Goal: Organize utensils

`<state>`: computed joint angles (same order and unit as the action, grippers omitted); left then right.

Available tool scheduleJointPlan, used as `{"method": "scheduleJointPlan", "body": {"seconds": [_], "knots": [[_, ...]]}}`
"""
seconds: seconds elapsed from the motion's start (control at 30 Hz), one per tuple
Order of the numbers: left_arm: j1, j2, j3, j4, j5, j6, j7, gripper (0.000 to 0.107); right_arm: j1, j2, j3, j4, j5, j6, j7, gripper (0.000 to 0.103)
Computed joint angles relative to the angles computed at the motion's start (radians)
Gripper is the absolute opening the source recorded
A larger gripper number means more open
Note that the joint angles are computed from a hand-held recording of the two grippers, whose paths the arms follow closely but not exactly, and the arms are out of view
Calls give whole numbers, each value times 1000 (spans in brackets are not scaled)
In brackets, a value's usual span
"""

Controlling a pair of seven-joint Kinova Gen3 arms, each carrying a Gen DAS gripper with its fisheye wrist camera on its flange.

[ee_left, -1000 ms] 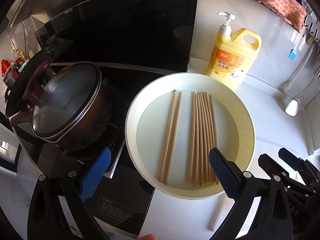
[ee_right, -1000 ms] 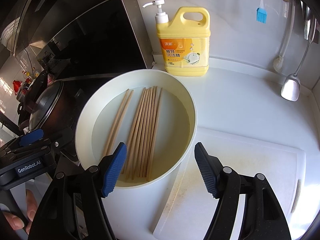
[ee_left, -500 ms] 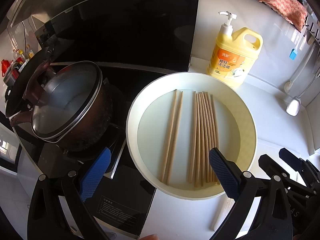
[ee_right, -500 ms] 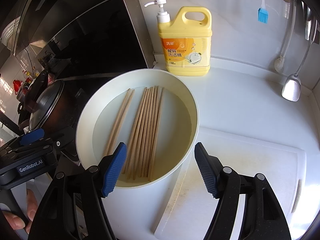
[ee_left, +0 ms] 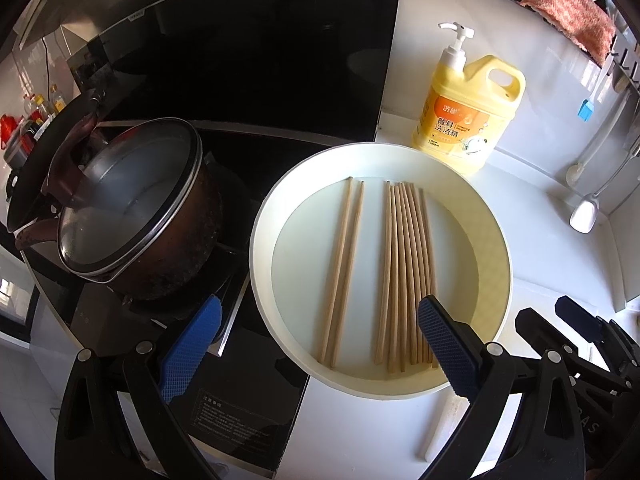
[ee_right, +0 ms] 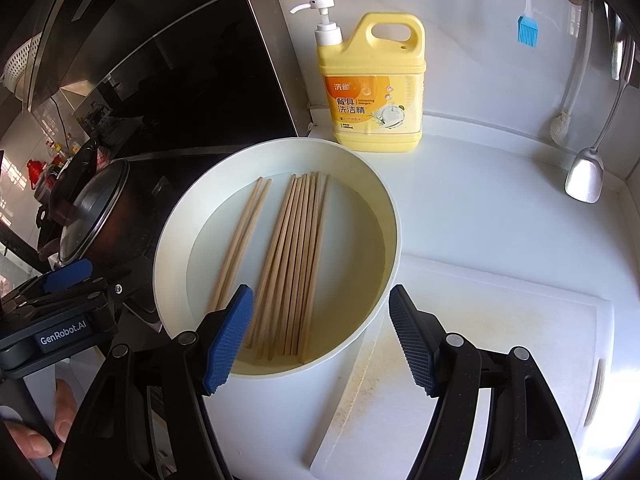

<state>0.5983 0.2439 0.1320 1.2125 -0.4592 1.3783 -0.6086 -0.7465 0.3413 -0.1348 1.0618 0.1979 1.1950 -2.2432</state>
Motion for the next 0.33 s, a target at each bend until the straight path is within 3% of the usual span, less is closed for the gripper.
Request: {"method": "scheduleJointPlan", "body": {"seconds": [0.33], "knots": [[23, 15, -4, -26, -32, 44, 6, 97, -3, 1, -1, -5, -2, 3, -3, 67]]}}
